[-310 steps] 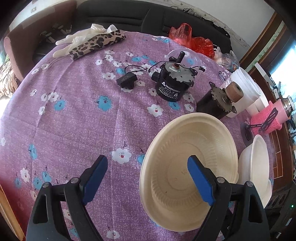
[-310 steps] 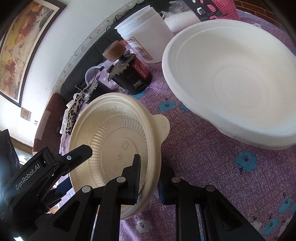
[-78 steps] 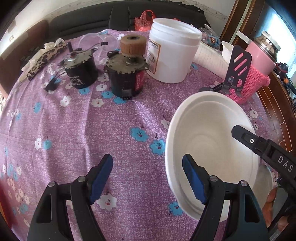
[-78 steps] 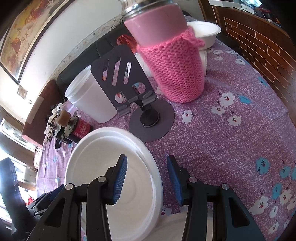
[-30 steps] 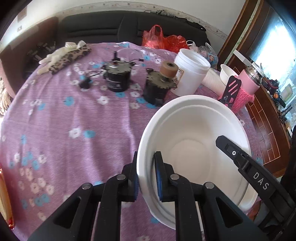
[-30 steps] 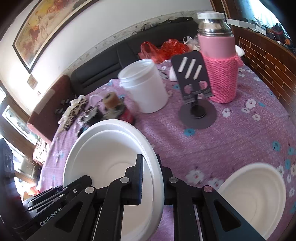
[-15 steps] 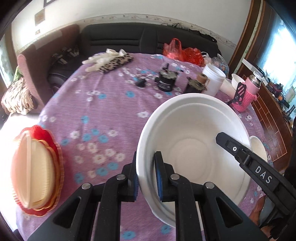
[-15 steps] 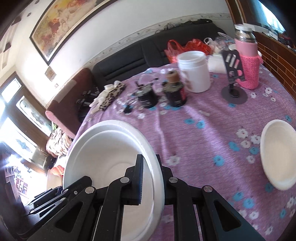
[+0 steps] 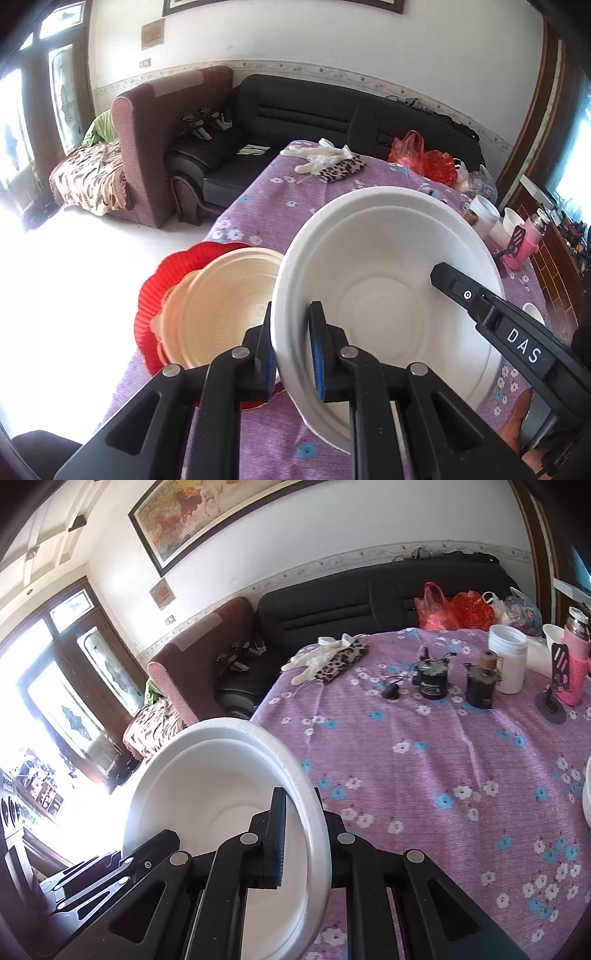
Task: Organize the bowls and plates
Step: 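Lift the white bowl and carry it over the plate stack, then lower the white bowl onto the stack and open both grippers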
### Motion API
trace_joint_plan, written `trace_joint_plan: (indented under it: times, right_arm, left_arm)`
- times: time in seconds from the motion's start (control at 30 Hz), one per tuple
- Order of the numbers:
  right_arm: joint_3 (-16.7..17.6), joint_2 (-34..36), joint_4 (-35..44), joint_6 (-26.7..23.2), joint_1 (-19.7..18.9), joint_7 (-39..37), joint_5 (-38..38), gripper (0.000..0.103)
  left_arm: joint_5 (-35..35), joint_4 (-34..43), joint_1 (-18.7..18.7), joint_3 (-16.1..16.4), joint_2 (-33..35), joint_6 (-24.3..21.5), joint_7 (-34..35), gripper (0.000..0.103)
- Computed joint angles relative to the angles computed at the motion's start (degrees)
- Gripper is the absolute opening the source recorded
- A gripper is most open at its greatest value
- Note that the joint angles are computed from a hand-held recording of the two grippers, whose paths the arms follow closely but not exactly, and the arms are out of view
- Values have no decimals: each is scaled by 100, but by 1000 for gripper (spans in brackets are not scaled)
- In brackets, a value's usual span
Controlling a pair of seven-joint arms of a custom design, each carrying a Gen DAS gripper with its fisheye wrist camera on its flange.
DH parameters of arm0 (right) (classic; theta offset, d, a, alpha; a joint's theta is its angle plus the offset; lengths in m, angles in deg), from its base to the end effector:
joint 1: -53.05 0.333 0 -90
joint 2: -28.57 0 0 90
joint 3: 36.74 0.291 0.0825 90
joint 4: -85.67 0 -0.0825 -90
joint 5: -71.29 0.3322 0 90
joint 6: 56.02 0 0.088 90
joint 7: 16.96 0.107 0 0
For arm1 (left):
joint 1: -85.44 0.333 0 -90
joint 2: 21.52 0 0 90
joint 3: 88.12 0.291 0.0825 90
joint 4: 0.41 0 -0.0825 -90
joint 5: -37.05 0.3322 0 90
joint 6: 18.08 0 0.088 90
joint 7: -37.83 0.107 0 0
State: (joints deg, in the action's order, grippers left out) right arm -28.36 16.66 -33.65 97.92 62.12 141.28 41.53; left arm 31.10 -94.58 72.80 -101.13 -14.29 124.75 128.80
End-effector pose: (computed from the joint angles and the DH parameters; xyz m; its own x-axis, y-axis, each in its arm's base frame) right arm 0.4702 0.1712 0.5986 -0.3050 -0.8776 -0.3699 -0.5484 0.4794 -0.6852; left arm 0.5416 -0.2497 0.6063 -0.4215 -0.8991 0.1187 -0.7104 0.2460 -0.6594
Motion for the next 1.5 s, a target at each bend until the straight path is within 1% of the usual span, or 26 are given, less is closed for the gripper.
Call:
trace_joint_plan:
  times: [0.1, 0.17, 0.37, 0.6, 0.7, 0.83, 1.07, 1.13, 1.27, 1.43, 1.5]
  right_arm:
    - [149, 445, 552, -150, 127, 103, -171, 13]
    - [129, 730, 890, -231, 302, 115, -230, 12]
    - [-94, 1398, 1668, -429, 859, 118, -346, 13]
    - [-347, 1824, 2122, -492, 1268, 66, -302, 13]
    - [-427, 1967, 2258, -507, 1363, 14, -250, 12]
    - [-518, 2217, 2447, -501, 1431, -126, -44, 12]
    - [-718, 2690, 2798, -460, 1494, -334, 275, 12]
    - [-758, 2794, 2845, -428, 1496, -409, 387, 12]
    - [-822, 2946, 2873, -351, 1496, -550, 613, 12]
    - [-940, 3085, 2973, -413, 1594, -598, 572, 13]
    - [-1062, 3120, 3061, -580, 1733, -466, 291, 14]
  left_arm:
    - [-166, -77, 178, 106, -99, -9, 141, 15]
    - [-275, -145, 292, 163, -164, 5, 246, 15]
    - [-462, -159, 531, 274, -162, -41, 411, 15]
    - [-487, -110, 675, 320, -98, -80, 482, 15]
    - [-386, -5, 692, 326, 15, -118, 459, 15]
    - [-121, 309, 669, 335, 332, -258, 330, 15]
    - [426, 1228, 556, 361, 1085, -694, 125, 16]
    - [583, 1395, 513, 380, 1244, -819, 88, 17]
    - [686, 1646, 499, 381, 1498, -1042, 85, 18]
    - [925, 1730, 427, 423, 1585, -1130, 7, 22]
    - [976, 1718, 416, 423, 1557, -1106, 12, 25]
